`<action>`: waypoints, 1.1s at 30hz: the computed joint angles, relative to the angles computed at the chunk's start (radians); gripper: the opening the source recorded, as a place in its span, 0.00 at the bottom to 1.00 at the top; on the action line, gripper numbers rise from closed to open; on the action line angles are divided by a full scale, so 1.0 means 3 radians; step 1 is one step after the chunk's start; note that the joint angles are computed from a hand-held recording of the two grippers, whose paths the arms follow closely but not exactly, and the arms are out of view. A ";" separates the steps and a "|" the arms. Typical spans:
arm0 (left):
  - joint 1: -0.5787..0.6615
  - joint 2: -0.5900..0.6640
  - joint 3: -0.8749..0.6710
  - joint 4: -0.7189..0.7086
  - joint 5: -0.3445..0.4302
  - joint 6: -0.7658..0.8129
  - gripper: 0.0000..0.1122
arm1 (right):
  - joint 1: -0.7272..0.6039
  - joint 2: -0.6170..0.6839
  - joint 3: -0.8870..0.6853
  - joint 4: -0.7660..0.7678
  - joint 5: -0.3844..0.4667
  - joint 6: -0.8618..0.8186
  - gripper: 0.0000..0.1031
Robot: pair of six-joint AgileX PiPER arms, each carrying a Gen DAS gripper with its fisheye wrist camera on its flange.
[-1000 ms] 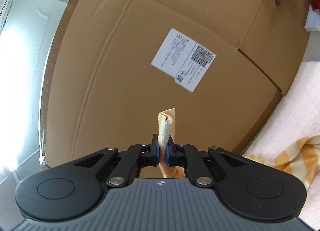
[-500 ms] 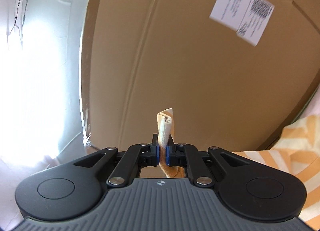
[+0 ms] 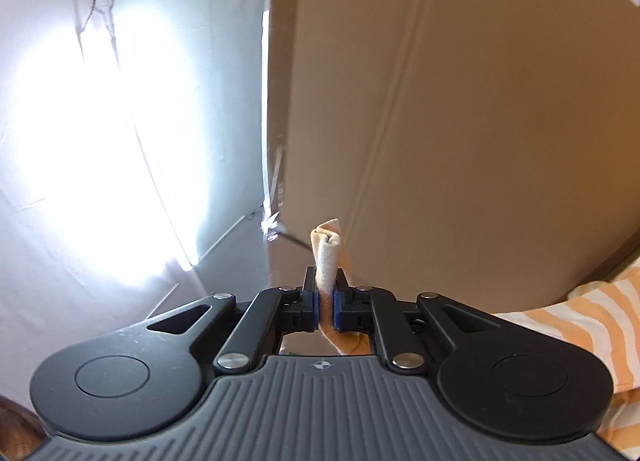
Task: Fold clothes
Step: 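Raise the held sleeve cuff high with the right gripper, lifting the shirt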
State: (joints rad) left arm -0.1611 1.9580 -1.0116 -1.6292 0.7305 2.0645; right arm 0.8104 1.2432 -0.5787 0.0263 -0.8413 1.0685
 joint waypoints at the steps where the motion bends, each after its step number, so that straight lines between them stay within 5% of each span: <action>1: 0.0015 0.0005 -0.0008 0.0022 0.0026 -0.0032 0.43 | 0.0042 0.0006 -0.0043 -0.0013 0.0016 -0.0023 0.08; 11: 0.0302 0.0039 -0.0174 0.0578 0.0416 -0.0418 0.41 | 0.0078 0.0189 -0.0142 -0.0278 -0.0158 0.0191 0.08; 27: 0.0340 0.0127 -0.0328 0.0429 0.0273 -0.0484 0.41 | 0.0445 0.0209 0.0444 -0.0378 -0.1023 0.0068 0.10; 33: 0.0328 0.0091 -0.0282 0.0379 0.0236 -0.0383 0.46 | 0.0618 0.0243 0.0610 -0.0379 -0.1109 -0.0021 0.11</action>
State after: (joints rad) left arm -0.0628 1.9855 -1.0961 -1.5156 0.8012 1.9495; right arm 0.9958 1.3160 -0.3955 -0.0874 -1.1739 1.0621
